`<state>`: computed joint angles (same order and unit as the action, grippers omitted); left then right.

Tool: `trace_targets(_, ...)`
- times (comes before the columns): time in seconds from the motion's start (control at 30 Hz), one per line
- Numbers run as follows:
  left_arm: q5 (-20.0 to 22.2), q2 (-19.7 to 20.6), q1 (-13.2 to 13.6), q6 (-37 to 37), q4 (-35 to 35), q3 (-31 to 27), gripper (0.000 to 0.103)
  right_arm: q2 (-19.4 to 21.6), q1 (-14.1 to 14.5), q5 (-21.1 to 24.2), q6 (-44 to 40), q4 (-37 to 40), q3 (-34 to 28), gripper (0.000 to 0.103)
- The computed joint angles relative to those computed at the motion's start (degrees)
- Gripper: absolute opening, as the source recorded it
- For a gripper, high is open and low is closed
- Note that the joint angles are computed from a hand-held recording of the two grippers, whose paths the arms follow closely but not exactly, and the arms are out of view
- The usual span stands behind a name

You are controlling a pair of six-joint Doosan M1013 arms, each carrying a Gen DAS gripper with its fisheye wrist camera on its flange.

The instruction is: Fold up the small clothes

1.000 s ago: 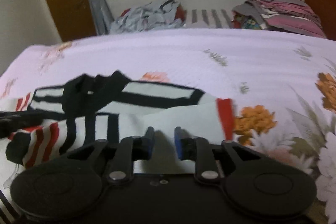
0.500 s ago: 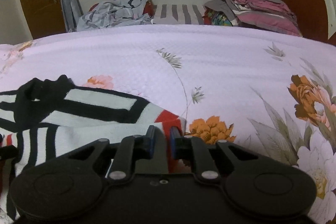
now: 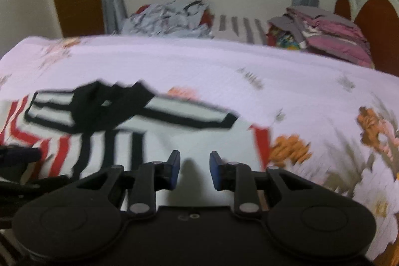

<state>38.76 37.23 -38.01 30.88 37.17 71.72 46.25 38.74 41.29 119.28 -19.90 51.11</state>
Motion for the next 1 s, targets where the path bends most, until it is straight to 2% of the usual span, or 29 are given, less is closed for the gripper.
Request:
trace_targets(0.1,-0.2,-0.2,0.0,-0.6,0.5,1.0,0.07,0.5,0.7,3.3,0.2,-0.1,-0.4,0.025)
trace_targets(0.3,0.2,-1.8,0.6,-2.0,1.3,3.7,0.071,-1.2,1.5,4.4,8.2,-6.3,3.1,0.021)
trace_targets(0.43,-2.6,-4.3,1.2,-3.8,3.0,8.1,0.071,-2.8,2.1,5.9,13.2,-10.8,5.8,0.019)
trace_targets(0.5,-5.1,-5.5,1.3,-4.7,3.6,9.9,0.072,-3.9,2.3,4.6,15.0,-10.8,7.4,0.021)
trace_targets(0.57,-7.2,-6.8,1.0,-8.2,6.8,12.0,0.084,-5.4,2.9,2.5,17.0,-11.9,9.6,0.022)
trace_targets(0.6,-7.4,-7.2,0.8,-10.2,8.7,12.7,0.084,-6.1,3.4,1.7,18.5,-13.2,10.7,0.022)
trace_targets(0.67,-6.7,-7.5,0.5,-10.4,8.9,13.2,0.084,-7.0,4.2,0.8,19.9,-14.1,12.2,0.022)
trace_targets(0.73,-4.9,-6.9,0.7,-7.5,5.5,12.6,0.084,-6.4,5.0,4.4,21.2,-15.4,11.6,0.021)
trace_targets(0.8,-4.3,-6.7,0.4,-8.8,7.7,12.8,0.084,-5.1,5.2,8.7,21.1,-13.3,10.2,0.021)
trace_targets(0.93,-1.3,-6.4,0.0,-8.0,6.7,11.7,0.084,-5.9,5.2,7.2,22.8,-13.6,11.5,0.024)
trace_targets(1.0,-0.2,-7.2,-0.3,-12.1,8.4,12.2,0.084,-7.1,5.2,3.8,23.4,-15.1,13.0,0.023)
